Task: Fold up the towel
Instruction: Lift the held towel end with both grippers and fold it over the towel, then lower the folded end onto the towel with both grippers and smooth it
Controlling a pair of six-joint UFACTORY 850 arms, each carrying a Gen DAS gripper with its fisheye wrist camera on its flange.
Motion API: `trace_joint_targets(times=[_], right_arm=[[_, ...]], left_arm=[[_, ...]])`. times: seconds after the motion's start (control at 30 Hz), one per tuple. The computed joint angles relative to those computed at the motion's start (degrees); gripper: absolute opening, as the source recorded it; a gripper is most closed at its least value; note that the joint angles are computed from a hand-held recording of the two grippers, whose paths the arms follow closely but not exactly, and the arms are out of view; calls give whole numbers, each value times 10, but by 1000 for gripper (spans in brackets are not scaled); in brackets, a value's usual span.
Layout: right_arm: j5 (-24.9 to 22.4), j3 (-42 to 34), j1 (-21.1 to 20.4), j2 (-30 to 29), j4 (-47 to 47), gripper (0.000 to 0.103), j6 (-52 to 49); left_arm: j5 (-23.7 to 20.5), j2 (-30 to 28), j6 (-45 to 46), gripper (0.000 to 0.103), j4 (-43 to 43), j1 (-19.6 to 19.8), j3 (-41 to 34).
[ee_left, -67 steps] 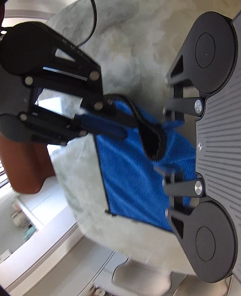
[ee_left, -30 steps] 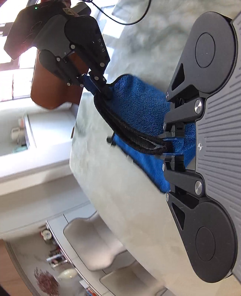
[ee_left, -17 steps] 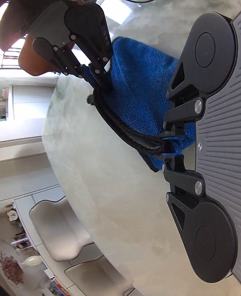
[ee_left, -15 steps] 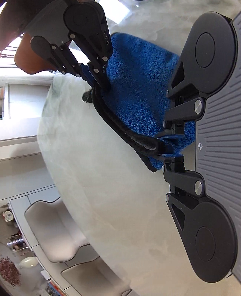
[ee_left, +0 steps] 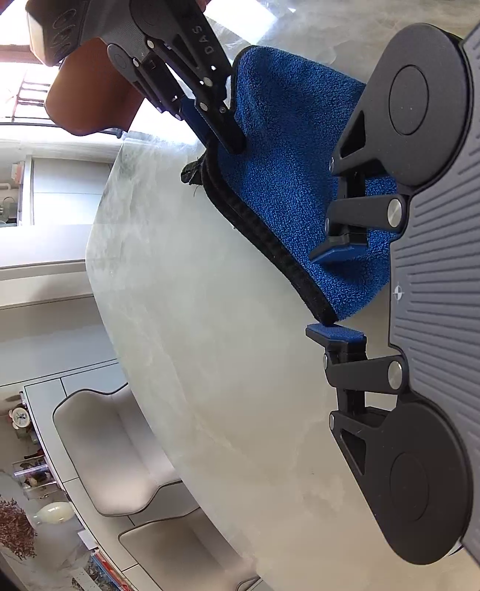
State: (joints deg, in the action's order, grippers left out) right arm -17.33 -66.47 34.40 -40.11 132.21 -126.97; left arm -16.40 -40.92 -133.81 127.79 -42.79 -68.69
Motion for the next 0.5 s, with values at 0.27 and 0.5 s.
trace_joint_targets(times=[0.27, 0.5], right_arm=[[9, 39, -8, 42, 55, 10, -30], [96, -15, 12, 4, 115, 11, -120]], left_arm=[[5, -9, 1, 37, 17, 1, -13], [1, -14, 47, 40, -45, -2, -18]])
